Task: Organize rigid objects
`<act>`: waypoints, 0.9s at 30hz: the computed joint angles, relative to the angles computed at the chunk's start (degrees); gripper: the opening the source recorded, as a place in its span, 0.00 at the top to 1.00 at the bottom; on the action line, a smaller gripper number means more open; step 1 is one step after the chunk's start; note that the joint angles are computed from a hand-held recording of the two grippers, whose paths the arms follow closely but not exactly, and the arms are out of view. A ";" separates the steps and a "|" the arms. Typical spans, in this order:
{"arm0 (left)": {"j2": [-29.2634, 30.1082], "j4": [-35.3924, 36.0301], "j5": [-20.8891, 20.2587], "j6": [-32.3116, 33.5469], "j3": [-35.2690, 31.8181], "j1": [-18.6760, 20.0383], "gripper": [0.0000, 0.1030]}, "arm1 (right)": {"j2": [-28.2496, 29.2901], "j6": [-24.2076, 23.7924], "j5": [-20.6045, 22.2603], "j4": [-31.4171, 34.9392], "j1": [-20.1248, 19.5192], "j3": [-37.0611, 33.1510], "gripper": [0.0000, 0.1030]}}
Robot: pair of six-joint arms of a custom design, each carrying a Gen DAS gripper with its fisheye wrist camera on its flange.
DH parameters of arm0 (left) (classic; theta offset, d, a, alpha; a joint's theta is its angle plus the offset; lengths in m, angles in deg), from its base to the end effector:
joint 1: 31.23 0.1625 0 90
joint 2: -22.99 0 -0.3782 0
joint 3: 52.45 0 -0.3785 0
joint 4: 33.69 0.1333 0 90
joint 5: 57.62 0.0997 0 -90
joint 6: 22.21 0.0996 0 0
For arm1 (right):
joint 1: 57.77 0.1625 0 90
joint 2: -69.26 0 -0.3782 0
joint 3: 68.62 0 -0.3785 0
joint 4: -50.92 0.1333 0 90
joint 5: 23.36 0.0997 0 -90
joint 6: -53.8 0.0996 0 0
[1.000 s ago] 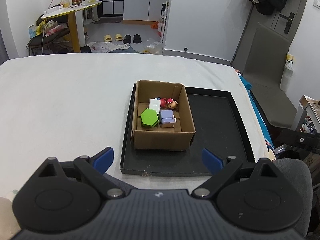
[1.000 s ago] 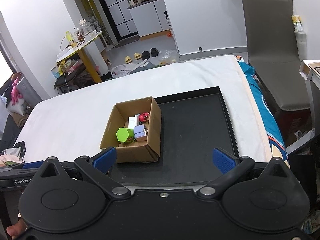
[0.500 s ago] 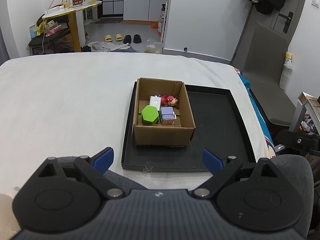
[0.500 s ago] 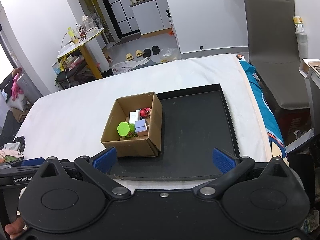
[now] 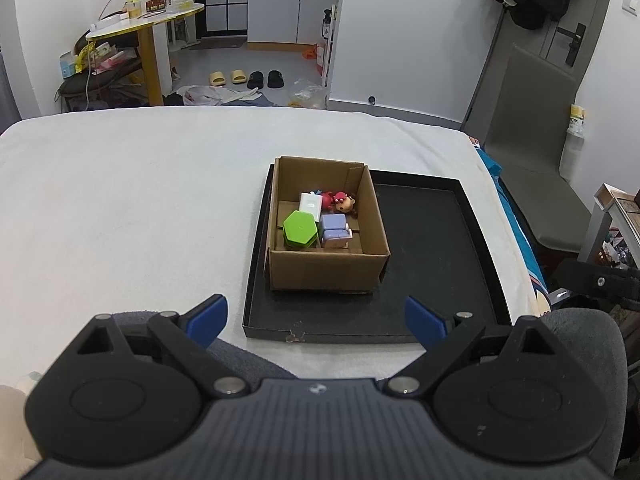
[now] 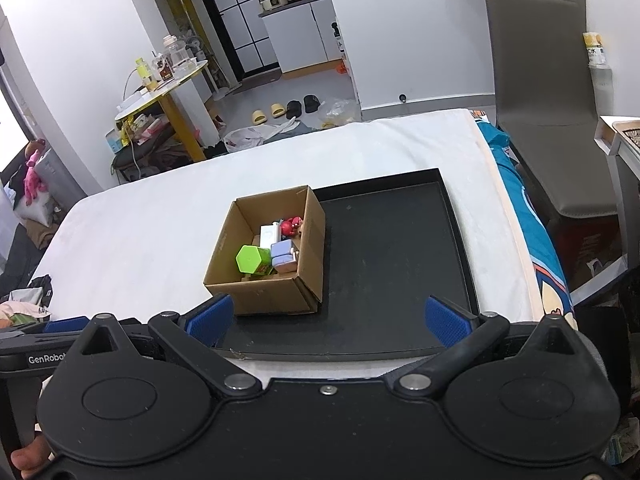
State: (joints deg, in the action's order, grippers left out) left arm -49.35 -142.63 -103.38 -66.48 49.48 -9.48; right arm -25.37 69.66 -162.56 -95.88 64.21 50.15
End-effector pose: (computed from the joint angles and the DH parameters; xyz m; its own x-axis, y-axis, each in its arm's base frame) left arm -0.4159 -0.3843 0.2474 -0.7415 0.2565 -0.6200 0.5519 0.7586 -0.3463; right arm 0.2789 -0.3374 0.3837 -0.8631 0.1956 0.4656 -0.2183 0.6868 -0.6933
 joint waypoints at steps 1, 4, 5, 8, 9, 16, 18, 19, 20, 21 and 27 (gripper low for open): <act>-0.01 -0.08 0.00 0.00 0.05 -0.02 0.08 | 0.15 -0.02 -0.25 -0.05 0.06 -0.07 0.00; 0.09 0.33 0.13 -0.27 -0.03 -0.06 0.08 | 0.46 -0.27 -0.86 -0.05 0.42 -0.13 0.00; 0.10 0.35 0.04 -0.39 0.04 -0.08 0.08 | 0.47 -0.28 -0.81 0.01 0.40 -0.17 0.00; 0.09 0.36 -0.07 -0.64 0.15 -0.09 0.08 | 0.45 -0.25 -0.78 0.00 0.46 -0.03 0.00; 0.09 0.36 -0.07 -0.64 0.15 -0.09 0.08 | 0.46 -0.21 -0.80 0.05 0.50 0.00 0.00; -0.13 0.17 -0.10 -0.78 0.61 -0.15 0.08 | 0.44 -0.35 -0.66 -0.61 0.75 0.52 0.00; -0.21 0.21 -0.11 -1.02 0.75 -0.16 0.08 | 0.36 -0.34 -0.66 -0.61 0.72 0.62 0.00; -0.28 0.25 -0.18 -1.08 0.79 -0.15 0.08 | 0.35 -0.29 -0.68 -0.62 0.73 0.59 0.00; -0.32 0.22 -0.23 -1.12 0.87 -0.15 0.08 | 0.37 -0.20 -0.73 -0.81 0.78 0.67 0.00; -0.36 0.25 -0.24 -1.18 0.93 -0.16 0.08 | 0.34 -0.22 -0.71 -1.03 0.81 0.76 0.00; -0.58 0.39 -0.25 -1.35 1.02 -0.19 0.08 | 0.15 -0.01 -0.69 -0.69 0.80 0.82 0.00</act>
